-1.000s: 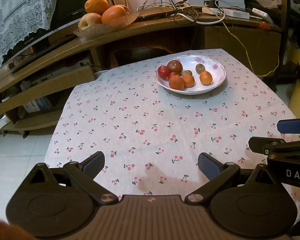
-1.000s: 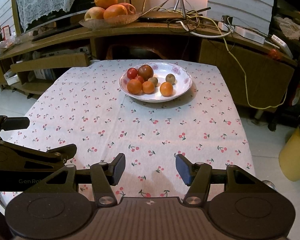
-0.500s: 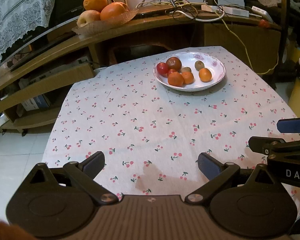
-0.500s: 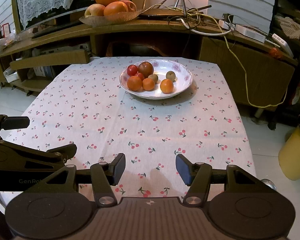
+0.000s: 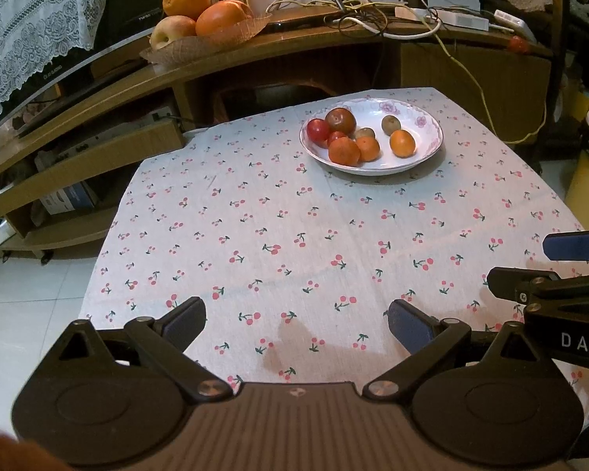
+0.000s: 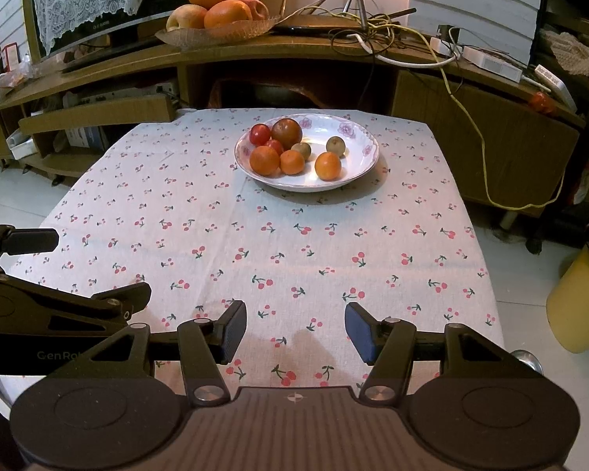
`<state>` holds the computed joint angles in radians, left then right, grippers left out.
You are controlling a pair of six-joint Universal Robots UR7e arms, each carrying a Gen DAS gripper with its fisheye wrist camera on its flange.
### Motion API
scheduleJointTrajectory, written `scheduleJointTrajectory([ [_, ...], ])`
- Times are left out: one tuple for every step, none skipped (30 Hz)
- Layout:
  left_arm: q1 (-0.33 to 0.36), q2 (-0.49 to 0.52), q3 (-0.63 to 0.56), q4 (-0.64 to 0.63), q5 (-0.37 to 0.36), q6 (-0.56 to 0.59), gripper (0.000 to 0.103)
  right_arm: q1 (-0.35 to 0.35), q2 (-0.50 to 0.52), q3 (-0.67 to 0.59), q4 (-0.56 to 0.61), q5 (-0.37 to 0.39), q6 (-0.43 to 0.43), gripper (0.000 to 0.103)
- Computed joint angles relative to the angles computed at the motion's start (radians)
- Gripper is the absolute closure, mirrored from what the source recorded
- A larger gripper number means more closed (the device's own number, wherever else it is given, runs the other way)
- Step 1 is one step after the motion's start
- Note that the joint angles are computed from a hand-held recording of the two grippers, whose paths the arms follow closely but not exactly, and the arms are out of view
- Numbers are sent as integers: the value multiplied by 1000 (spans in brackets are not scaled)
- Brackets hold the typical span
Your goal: Organize fruits
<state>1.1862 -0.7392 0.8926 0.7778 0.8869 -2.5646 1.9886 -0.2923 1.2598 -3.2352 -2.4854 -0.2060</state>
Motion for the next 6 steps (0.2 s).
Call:
scheduleJointTrajectory([
  [0,0,0,-1,0,1,0,0,0,0,0,0,1,45],
  [0,0,0,-1,0,1,0,0,1,1,-1,0,0,45],
  [0,0,0,-2,0,1,0,0,1,1,-1,0,0,45],
  [0,0,-1,0,0,-1,0,0,1,1,-3,0,-1,45],
  [0,1,-1,0,0,-2,0,0,1,1,-3,0,-1,45],
  [1,0,1,-1,2,-5,0,0,1,0,-2,0,0,45],
])
